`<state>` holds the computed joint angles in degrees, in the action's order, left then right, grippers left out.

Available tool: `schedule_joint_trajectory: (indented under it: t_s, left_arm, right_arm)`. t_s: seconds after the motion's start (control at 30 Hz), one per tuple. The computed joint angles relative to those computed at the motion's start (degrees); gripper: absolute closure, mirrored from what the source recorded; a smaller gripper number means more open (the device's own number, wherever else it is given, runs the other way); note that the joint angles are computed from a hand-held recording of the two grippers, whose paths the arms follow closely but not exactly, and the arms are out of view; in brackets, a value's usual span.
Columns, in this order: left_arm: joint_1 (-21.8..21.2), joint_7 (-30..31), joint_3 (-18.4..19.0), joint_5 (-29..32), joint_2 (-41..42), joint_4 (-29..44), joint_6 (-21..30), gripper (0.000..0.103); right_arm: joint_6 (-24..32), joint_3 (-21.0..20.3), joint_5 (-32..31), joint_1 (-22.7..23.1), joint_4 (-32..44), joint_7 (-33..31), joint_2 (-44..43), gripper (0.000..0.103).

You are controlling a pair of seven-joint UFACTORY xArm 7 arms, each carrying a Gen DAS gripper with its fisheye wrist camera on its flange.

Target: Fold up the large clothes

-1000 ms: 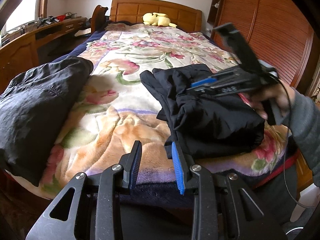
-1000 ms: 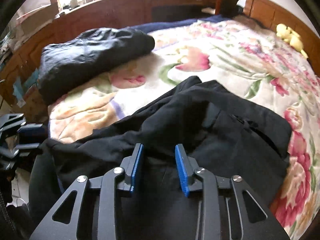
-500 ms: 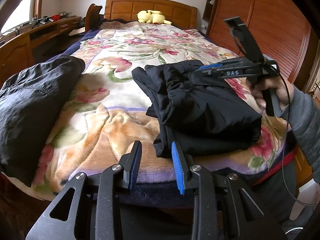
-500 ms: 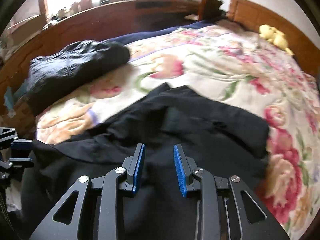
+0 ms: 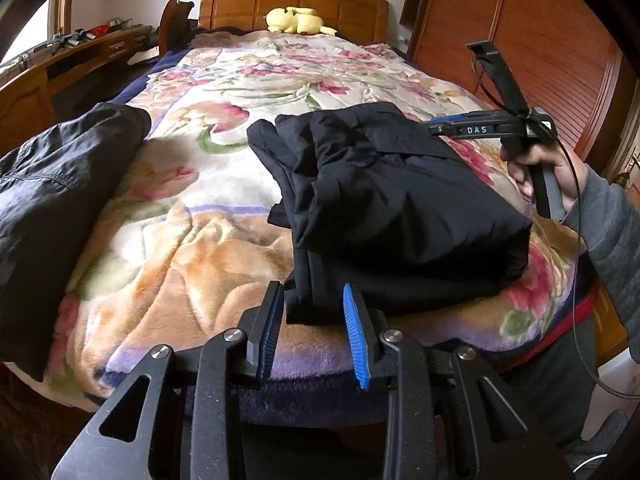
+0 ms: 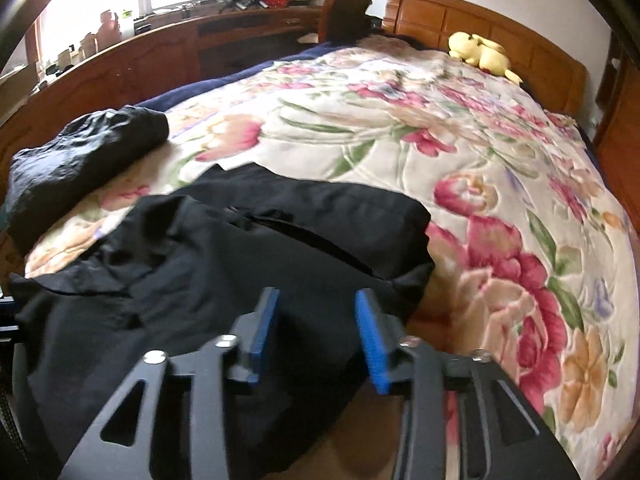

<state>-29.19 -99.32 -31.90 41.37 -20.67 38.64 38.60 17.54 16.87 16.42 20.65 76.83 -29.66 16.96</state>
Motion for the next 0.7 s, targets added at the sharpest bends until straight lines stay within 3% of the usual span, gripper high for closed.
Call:
schedule_joint_trajectory:
  t_s: [0.17,0.23,0.43,0.6,0.7]
  left_arm:
    - [0.2,0.7,0.9,0.0,2.3,0.7,-0.3,0.071]
    - [0.0,0.6,1.1,0.3,3.1,1.1,0.1,0.071]
    - [-1.3,1.1,2.3,0.1,4.8,2.3,1.8,0.070]
    - [-2.8,2.3,3.3,-0.8,7.3,4.9,5.1,0.069]
    - [-3.9,3.1,4.0,-1.7,8.3,6.3,7.2,0.069]
  right_arm:
    - [-0.7,-0.8,-1.0,0.2,2.4,2.0,3.3,0.017]
    - [-0.4,-0.4,-0.9,-0.2,4.6,2.5,5.7,0.012]
    - [-2.4,4.2,3.4,-3.5,7.7,-1.2,10.8,0.001]
    - [-0.3,12.7,12.5,-10.9,9.9,-9.2,14.9,0.001]
    - [0.6,13.2,16.4,-11.6,10.2,-12.5,15.3,0.001]
